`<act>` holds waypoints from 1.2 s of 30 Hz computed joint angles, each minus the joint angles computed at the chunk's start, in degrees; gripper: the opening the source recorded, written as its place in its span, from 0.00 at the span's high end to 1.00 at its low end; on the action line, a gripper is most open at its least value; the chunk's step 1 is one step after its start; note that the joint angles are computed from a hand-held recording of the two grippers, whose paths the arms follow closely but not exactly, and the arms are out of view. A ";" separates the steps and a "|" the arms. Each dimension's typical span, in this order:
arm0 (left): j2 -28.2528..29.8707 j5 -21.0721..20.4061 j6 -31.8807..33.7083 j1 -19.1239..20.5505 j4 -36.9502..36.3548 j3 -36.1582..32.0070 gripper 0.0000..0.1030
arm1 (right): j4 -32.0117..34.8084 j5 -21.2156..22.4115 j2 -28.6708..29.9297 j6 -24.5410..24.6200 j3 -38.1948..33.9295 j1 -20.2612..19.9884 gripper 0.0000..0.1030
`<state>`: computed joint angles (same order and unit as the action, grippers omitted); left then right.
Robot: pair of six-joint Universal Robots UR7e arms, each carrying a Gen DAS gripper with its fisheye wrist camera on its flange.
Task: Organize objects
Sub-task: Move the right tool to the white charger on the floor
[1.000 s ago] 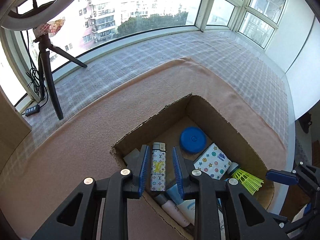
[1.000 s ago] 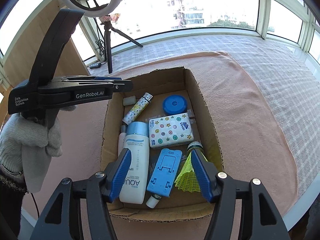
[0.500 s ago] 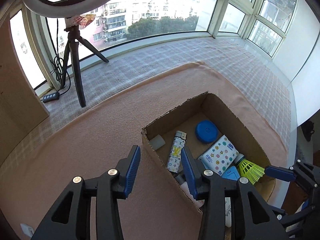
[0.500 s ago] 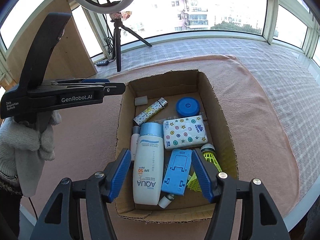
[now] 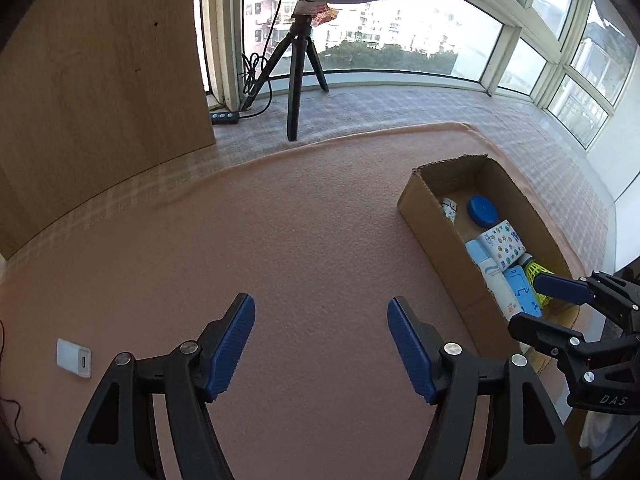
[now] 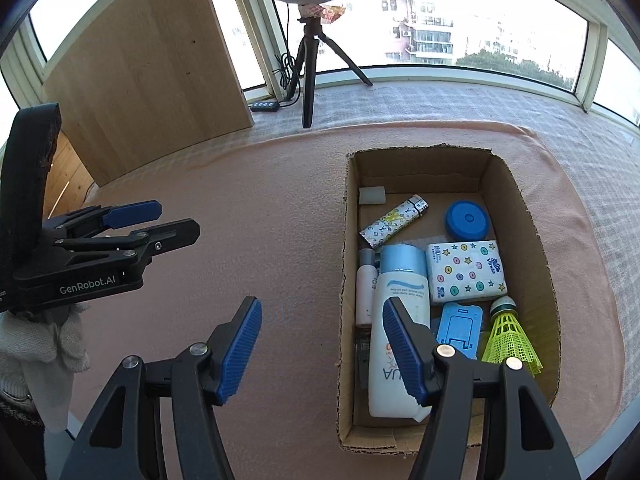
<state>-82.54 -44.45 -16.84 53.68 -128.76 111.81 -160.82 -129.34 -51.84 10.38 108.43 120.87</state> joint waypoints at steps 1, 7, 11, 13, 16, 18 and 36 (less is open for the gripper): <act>-1.81 0.52 -1.43 0.00 0.82 1.13 0.30 | 0.04 0.23 0.75 -0.10 -0.51 0.25 0.43; -12.12 3.55 -8.71 -0.57 7.33 6.62 0.30 | -1.18 0.39 5.45 -0.75 -3.39 1.90 0.43; -18.18 5.96 -13.41 -0.95 13.30 8.71 0.30 | -3.98 1.73 8.17 -1.75 -4.89 2.57 0.43; -21.07 7.13 -15.52 -1.02 16.21 9.52 0.30 | -4.51 2.67 9.58 -2.24 -6.10 2.89 0.43; -25.27 8.07 -18.50 -0.67 20.21 10.40 0.30 | -2.97 4.54 11.53 -2.79 -8.61 3.18 0.43; -28.12 8.59 -20.37 -0.25 22.67 10.98 0.30 | -1.20 5.80 13.23 -3.00 -11.06 3.46 0.43; -45.16 9.53 -28.64 3.36 39.13 11.57 0.29 | 16.97 13.19 33.83 -9.54 -40.74 5.19 0.43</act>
